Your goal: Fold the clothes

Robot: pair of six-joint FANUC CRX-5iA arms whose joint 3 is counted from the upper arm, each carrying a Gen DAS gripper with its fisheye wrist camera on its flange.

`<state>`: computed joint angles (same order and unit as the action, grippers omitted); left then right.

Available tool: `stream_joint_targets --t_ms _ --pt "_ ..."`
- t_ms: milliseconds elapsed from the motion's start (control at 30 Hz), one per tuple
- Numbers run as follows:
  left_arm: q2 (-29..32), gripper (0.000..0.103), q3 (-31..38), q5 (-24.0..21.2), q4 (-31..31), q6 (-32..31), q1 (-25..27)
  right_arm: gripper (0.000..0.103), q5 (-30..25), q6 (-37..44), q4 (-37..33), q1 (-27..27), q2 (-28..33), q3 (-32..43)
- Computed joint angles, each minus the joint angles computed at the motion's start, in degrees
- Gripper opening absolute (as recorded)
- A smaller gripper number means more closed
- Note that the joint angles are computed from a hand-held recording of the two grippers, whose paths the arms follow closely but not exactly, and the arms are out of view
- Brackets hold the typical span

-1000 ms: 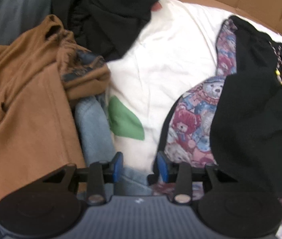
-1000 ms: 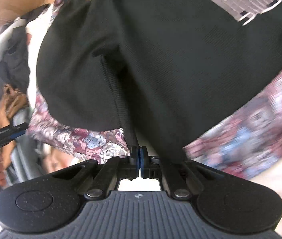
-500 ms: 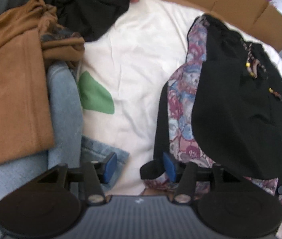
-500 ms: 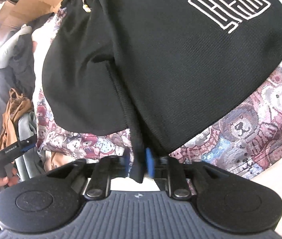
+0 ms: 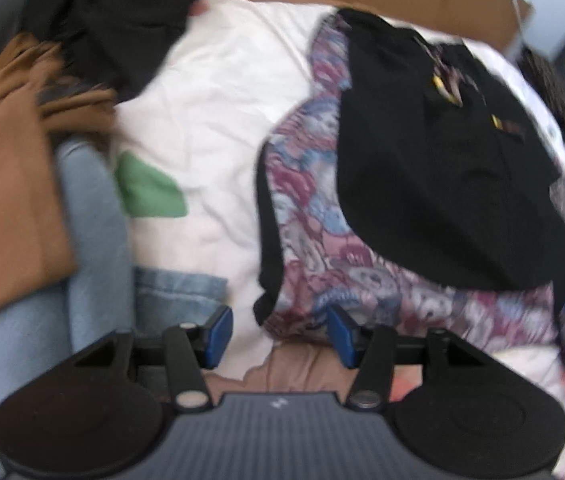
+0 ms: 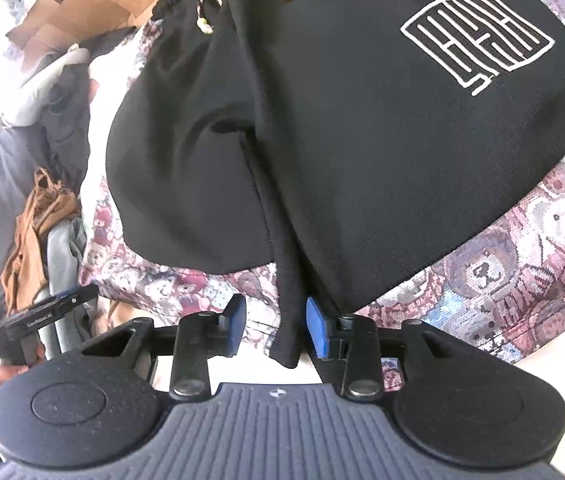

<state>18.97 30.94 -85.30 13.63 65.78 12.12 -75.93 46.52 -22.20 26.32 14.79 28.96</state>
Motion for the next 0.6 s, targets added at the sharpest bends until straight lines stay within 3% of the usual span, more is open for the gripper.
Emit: stream_joint_targets --t_ms 200,267,333,400,433,600 --pt "1.8 0.052 0.3 1.2 -1.8 -5.6 -1.8 0.036 0.2 0.0 -0.1 0.6 0.4 -0.4" --pt "2.1 0.038 0.0 1.5 -0.9 -6.7 -1.8 0.036 0.3 -0.4 -0.2 0.8 0.8 -0.2" --pt "3.7 0.028 1.8 -1.5 0.3 -4.5 -1.3 0.031 0.5 -1.3 -0.8 0.8 1.0 -0.1" --pt "5.6 0.016 4.2 -5.6 2.0 -0.4 -0.3 0.007 -0.6 -1.8 -1.2 0.8 1.5 0.7" --pt "6.4 0.011 5.1 -7.4 3.0 1.5 0.3 0.001 -1.1 -2.0 -1.4 0.8 1.7 1.2" --pt "7.7 0.009 9.1 -14.1 5.5 6.7 2.7 0.000 -3.7 -0.5 -4.5 -0.5 1.8 2.7"
